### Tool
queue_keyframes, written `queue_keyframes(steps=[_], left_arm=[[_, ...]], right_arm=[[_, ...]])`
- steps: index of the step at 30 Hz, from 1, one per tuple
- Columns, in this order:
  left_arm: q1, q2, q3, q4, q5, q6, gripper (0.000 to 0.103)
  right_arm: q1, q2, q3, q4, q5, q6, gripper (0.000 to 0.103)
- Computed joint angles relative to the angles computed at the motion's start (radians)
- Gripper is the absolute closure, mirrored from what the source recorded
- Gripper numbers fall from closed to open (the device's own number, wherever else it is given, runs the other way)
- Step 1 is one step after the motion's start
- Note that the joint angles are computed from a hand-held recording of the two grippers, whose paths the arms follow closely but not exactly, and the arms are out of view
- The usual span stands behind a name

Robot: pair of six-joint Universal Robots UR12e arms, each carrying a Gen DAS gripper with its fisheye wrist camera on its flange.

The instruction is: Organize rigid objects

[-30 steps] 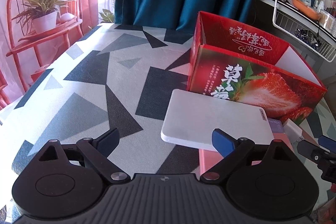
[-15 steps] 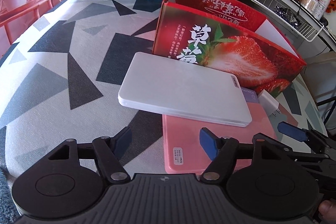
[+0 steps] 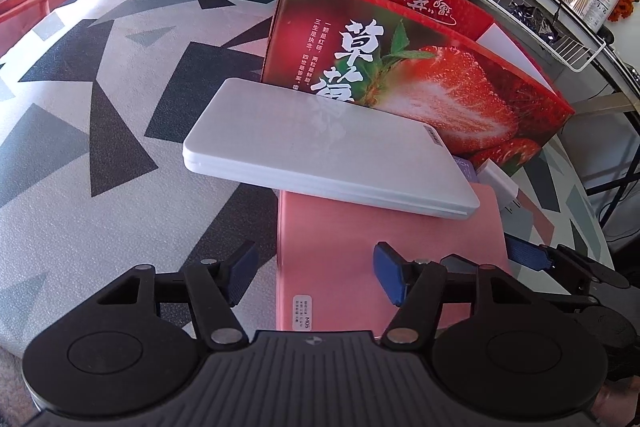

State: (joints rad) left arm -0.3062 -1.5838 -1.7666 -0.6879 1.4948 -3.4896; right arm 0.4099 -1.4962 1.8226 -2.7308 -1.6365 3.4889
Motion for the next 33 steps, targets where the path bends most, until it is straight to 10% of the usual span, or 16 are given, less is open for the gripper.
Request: queue_keyframes(steps=[15,33], left_arm=[[0.026,0.006,-0.018,-0.008,-0.106,-0.023,0.036],[0.006,0.000,-0.007,-0.014,-0.065,0.016,0.035]], right_arm=[[-0.010,-0.005,0.001,0.033,0.023,0.013,0.028],[-0.012,-0.005,-0.012,0.077,0.047,0.044,0.027]])
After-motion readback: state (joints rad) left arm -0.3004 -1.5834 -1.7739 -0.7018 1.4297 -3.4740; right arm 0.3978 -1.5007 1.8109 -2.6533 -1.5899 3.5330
